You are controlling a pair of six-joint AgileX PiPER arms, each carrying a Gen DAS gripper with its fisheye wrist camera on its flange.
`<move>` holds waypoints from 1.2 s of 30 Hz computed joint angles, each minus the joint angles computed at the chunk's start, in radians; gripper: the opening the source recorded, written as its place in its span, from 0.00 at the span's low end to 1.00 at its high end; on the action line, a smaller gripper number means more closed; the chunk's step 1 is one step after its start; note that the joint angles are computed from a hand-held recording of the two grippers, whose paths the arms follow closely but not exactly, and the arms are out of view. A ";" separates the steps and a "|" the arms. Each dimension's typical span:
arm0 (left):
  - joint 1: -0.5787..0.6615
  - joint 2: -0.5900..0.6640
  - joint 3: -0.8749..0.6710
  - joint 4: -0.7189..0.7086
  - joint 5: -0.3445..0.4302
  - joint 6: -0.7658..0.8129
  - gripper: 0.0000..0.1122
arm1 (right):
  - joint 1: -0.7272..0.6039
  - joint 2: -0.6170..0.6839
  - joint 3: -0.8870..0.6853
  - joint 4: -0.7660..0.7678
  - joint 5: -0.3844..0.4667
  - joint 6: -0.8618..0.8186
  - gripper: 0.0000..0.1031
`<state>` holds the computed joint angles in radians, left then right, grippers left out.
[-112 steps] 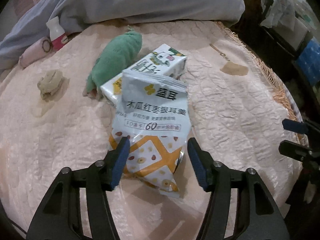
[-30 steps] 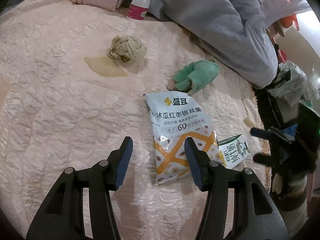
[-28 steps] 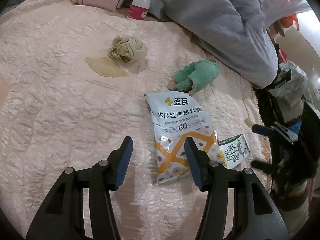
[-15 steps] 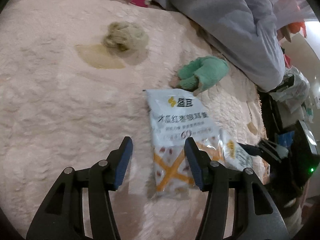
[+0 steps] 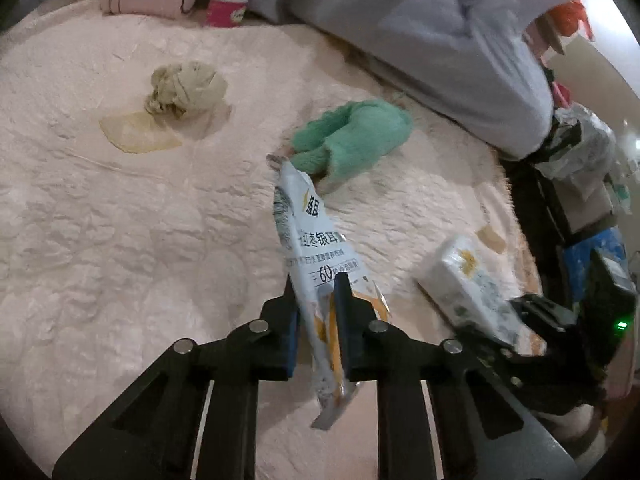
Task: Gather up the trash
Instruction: 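Carry both items to the cream bucket and open both grippers over it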
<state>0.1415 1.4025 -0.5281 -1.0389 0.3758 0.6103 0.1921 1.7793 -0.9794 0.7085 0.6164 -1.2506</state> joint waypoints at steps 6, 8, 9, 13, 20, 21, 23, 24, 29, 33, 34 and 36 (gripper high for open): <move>-0.112 -0.130 -0.004 0.203 0.018 -0.259 0.08 | 0.004 -0.061 0.095 0.133 -0.044 -0.089 0.50; -0.179 -0.136 -0.024 0.255 0.003 -0.343 0.07 | -0.037 -0.102 0.142 0.193 -0.039 -0.145 0.50; -0.206 -0.145 -0.033 0.281 0.003 -0.382 0.07 | -0.071 -0.124 0.159 0.214 -0.023 -0.166 0.50; -0.375 -0.102 -0.114 0.413 -0.036 -0.583 0.07 | -0.246 -0.220 0.216 0.236 0.061 -0.231 0.50; -0.649 0.052 -0.345 0.841 -0.031 -1.058 0.07 | -0.565 -0.267 0.218 0.213 0.163 -0.324 0.50; -0.680 0.080 -0.383 0.892 -0.021 -1.106 0.07 | -0.612 -0.259 0.208 0.209 0.183 -0.332 0.50; -0.735 0.130 -0.454 0.974 0.001 -1.182 0.07 | -0.692 -0.246 0.189 0.201 0.211 -0.348 0.50; -0.761 0.162 -0.498 1.006 0.016 -1.211 0.07 | -0.730 -0.239 0.180 0.202 0.216 -0.361 0.50; -0.856 0.312 -0.706 1.072 0.088 -1.259 0.07 | -0.869 -0.169 0.113 0.190 0.228 -0.389 0.50; -0.911 0.415 -0.851 1.105 0.133 -1.269 0.07 | -0.957 -0.106 0.057 0.183 0.224 -0.396 0.50; -0.922 0.447 -0.897 1.097 0.148 -1.258 0.07 | -0.975 -0.083 0.036 0.179 0.228 -0.390 0.50; -0.940 0.507 -0.983 1.094 0.185 -1.247 0.07 | -1.002 -0.038 -0.003 0.174 0.221 -0.380 0.50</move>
<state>-0.7984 1.9097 -1.5113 0.0549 0.5610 -0.6367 -0.8101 1.7414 -0.9825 0.8826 0.8376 -1.6304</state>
